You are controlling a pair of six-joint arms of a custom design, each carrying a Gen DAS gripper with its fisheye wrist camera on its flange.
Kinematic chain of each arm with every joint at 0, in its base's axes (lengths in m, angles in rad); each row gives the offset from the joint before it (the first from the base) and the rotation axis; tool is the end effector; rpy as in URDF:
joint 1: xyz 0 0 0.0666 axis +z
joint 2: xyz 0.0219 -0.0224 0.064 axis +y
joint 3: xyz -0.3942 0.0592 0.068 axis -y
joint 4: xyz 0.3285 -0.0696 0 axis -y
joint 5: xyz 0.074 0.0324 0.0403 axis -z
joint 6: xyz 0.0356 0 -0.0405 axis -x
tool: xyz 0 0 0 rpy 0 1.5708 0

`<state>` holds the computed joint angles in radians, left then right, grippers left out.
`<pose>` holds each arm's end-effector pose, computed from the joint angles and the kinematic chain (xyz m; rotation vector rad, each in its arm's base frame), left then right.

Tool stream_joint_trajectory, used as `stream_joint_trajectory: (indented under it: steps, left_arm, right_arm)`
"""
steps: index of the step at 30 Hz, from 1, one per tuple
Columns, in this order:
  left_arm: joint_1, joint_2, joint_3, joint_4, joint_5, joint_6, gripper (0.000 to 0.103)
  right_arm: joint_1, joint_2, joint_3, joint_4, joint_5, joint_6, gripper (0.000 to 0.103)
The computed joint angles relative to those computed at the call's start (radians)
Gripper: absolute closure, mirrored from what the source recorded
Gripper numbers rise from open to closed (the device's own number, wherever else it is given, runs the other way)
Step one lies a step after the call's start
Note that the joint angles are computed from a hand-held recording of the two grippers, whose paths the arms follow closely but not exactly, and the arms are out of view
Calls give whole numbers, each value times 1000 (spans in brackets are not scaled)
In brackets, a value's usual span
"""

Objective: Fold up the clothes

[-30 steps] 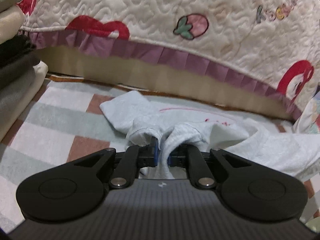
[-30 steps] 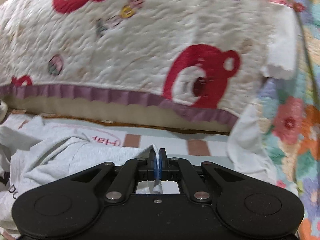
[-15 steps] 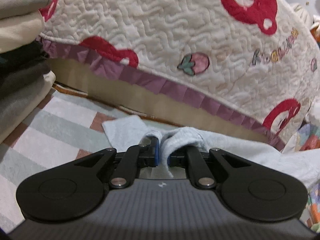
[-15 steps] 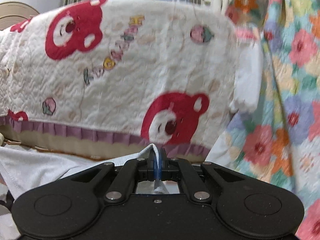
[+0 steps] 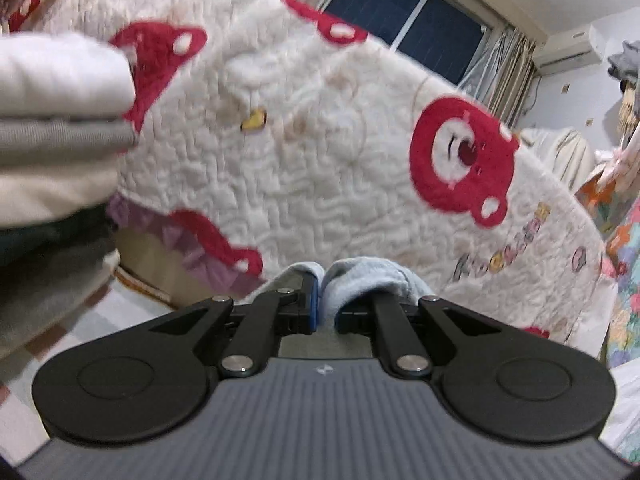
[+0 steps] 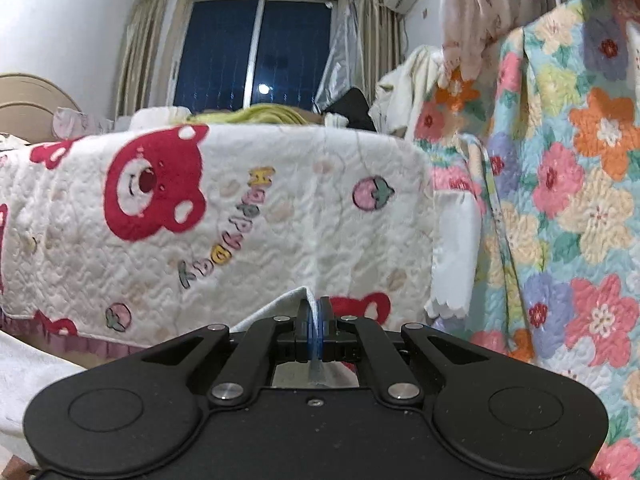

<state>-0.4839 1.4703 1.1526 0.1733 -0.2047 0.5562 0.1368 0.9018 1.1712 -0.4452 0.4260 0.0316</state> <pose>0.4190 -0.2125 0.4112 -0.2176 1.7350 -0.5935 0.2519 0.0194 0.5506 0.1652 1.7319 -0.2943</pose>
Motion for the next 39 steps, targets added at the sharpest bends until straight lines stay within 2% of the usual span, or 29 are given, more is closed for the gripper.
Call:
stream_joint_trajectory:
  steps: [5,8,10,13,17,19,21,22,25,26,28,30,32,33,36,39]
  left_arm:
    - [-10,-92,8,-22,-62,-51,96]
    - [-33,-143,43,-50,-111,-122,96]
    - [-57,-173,74,-86,-153,-174,96]
    - [-82,-214,135,-191,-164,-232,96]
    - [-127,-242,246,-384,-230,-299,96]
    - [-156,-263,276,-441,-274,-329,96]
    - [-196,-286,305,-460,-344,-373,96]
    - [-218,-297,320,-468,-379,-397,96]
    - [-298,-312,388,-431,-494,-507,96]
    - [-327,-315,412,-411,-530,-552,96]
    - [-386,-312,449,-326,-601,-679,96]
    - [-431,-296,498,-236,-644,-814,96]
    - [-441,-266,571,-254,-641,-856,96]
    - [-433,-246,610,-300,-633,-845,96]
    - [-339,-154,715,-559,-562,-684,96]
    - [-226,-25,790,-761,-463,-545,96]
  right_arm:
    - [51,-20,-1,-9,20,-2,101]
    - [73,-46,-20,-27,40,-8,101]
    - [65,-66,-26,-52,23,-33,101]
    - [64,-100,-22,-90,14,-35,101]
    - [69,-158,-1,-150,-4,-18,101]
    - [69,-191,10,-171,-15,-14,101]
    - [69,-220,24,-190,-28,-10,101]
    - [72,-235,29,-192,-31,-4,101]
    - [95,-265,43,-169,-32,34,101]
    - [101,-270,44,-157,-35,42,101]
    - [112,-281,45,-132,-42,59,101]
    - [81,-280,38,-113,-97,57,101]
    - [18,-271,20,-98,-180,29,101]
    - [-19,-265,7,-90,-223,10,101]
    - [-134,-239,-46,-65,-343,-54,101]
    - [-245,-178,-99,-36,-445,-97,101]
